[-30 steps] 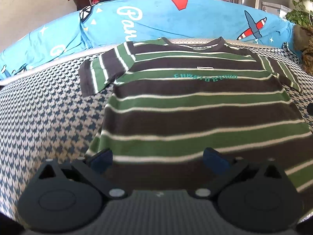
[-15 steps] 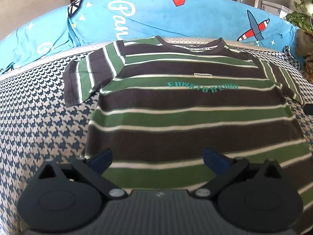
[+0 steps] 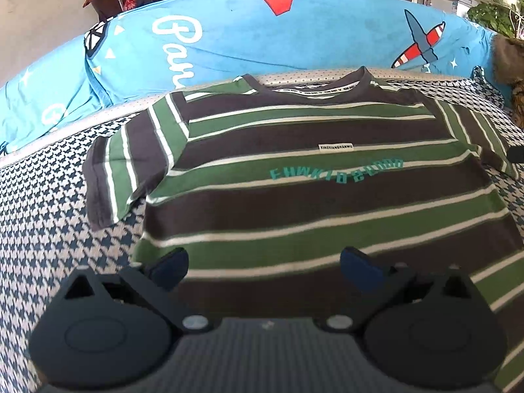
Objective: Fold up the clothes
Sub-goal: 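Close the right tool on the sleeve edge and lift it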
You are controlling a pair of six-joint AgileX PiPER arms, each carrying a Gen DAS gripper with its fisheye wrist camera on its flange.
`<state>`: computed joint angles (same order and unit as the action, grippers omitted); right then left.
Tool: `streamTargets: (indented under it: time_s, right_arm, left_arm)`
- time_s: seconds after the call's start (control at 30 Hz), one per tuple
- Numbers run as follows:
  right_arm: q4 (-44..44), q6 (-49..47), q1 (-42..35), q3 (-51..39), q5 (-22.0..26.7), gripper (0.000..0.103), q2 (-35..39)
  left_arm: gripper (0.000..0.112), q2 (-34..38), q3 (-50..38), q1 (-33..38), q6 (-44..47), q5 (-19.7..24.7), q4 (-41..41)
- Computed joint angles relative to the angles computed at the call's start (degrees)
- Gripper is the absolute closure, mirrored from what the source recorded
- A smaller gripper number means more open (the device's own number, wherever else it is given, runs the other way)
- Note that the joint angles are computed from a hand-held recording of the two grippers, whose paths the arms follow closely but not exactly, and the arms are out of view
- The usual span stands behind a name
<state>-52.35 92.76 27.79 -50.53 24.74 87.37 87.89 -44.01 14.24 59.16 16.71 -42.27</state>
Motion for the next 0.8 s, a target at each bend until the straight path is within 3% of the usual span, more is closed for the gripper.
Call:
streamTargets:
  time_s: [0.33,0.47,0.6,0.8]
  right_arm:
    - [-6.44,6.07,-6.17,-3.18,-1.78,0.035,4.65]
    - [-8.34,8.06,-8.13,-5.06,-2.45,0.035,7.64]
    - [-12.69,11.13,-8.74,-6.33,-2.99,0.041,10.39]
    - [-18.76,14.60,-7.92,-7.27,-1.53,0.079,12.64]
  left_arm:
    - [0.009,2.77,-5.61,1.42,-4.48,6.29,1.65]
    - [0.009,2.10,-5.39,1.71,-3.47,6.24,0.93]
    - [0.009,2.44,-6.25,2.13,-4.03,7.89,1.04]
    - [0.009,3.65,-7.53,3.51,-6.61,10.35,2.77]
